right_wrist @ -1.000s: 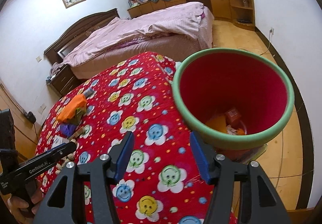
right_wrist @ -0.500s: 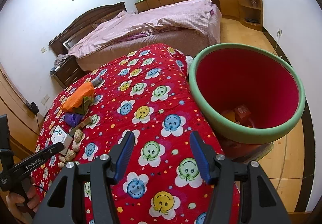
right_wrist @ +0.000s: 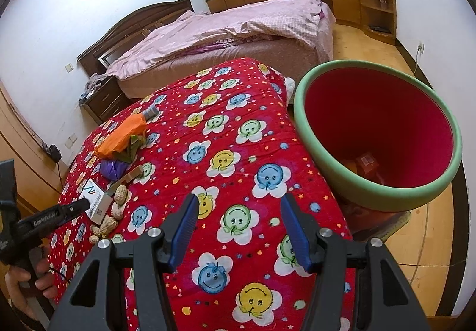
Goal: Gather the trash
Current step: 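Grasp the white medicine box with the left tool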
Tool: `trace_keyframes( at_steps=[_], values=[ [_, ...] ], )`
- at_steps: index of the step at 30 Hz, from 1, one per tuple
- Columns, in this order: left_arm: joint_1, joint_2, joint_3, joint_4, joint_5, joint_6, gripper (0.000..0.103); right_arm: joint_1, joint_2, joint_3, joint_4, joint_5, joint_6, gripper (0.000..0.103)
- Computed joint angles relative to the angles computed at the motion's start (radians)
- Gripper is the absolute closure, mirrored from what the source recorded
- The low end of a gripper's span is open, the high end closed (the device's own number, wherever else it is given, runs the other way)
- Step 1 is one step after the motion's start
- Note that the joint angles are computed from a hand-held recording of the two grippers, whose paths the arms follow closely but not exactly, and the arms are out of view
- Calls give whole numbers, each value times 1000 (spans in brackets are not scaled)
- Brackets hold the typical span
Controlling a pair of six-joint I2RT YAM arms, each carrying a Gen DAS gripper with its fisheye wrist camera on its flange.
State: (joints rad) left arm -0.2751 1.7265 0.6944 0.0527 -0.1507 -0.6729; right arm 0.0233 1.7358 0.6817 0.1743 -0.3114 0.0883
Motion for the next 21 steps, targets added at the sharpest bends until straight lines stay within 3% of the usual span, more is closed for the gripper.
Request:
trace_keyframes(
  at_steps=[10,15,21],
  values=[
    [44,138,138,-28,25,-76,41,-13,26,14,-1,-2,-1,43],
    [22,195,209,-80,-15,-54,40,-17,52,26,1,-4,0,43],
    [13,194,193,-54,-34,-8,40,-16,80,45,-2,-5,0,43]
  ],
)
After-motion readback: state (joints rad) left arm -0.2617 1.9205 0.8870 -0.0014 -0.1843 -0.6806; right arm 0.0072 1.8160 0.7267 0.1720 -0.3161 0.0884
